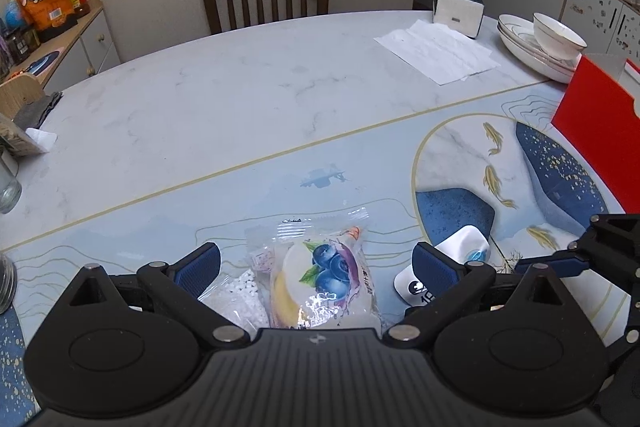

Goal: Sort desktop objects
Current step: 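Grasp the blueberry snack bag with left tool while right tool grasps sausage pouch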

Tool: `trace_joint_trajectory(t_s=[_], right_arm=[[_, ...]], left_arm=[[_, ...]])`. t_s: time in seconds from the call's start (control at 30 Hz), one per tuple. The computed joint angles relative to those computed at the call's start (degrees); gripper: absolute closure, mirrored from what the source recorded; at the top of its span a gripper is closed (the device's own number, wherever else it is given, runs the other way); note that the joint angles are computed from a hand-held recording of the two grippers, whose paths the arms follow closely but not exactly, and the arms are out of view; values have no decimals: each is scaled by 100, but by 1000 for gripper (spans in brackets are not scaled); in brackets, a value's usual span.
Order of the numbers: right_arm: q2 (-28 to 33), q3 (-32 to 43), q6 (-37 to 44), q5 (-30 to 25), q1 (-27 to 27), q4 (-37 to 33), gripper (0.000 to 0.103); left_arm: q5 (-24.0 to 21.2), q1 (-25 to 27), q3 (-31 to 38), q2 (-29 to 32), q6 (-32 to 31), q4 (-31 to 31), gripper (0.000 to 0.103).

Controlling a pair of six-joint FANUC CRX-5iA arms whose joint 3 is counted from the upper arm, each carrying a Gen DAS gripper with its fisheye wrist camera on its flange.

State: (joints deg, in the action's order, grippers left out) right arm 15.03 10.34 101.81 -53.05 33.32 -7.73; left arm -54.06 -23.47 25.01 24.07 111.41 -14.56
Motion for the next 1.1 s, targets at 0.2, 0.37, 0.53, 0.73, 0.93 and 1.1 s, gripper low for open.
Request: trace_joint_trajectory(t_s=[0.2, 0.37, 0.53, 0.73, 0.93, 1.1], right_arm=[[101, 59, 74, 154, -24, -42, 25], [190, 163, 163, 196, -78, -114, 25], [209, 182, 207, 225, -102, -128, 27], [174, 139, 212, 281, -138, -150, 34], [84, 14, 120, 336, -191, -77, 38], [-17, -132, -28, 401, -225, 54, 39]], left_arm=[[-40, -5, 48, 63, 58, -87, 1], [141, 34, -56, 31, -39, 45, 2], [80, 10, -10, 85, -158, 83, 15], [-80, -19, 82, 151, -194, 61, 37], [-239, -106, 179, 223, -299, -9, 48], [-241, -87, 155, 198, -290, 56, 51]])
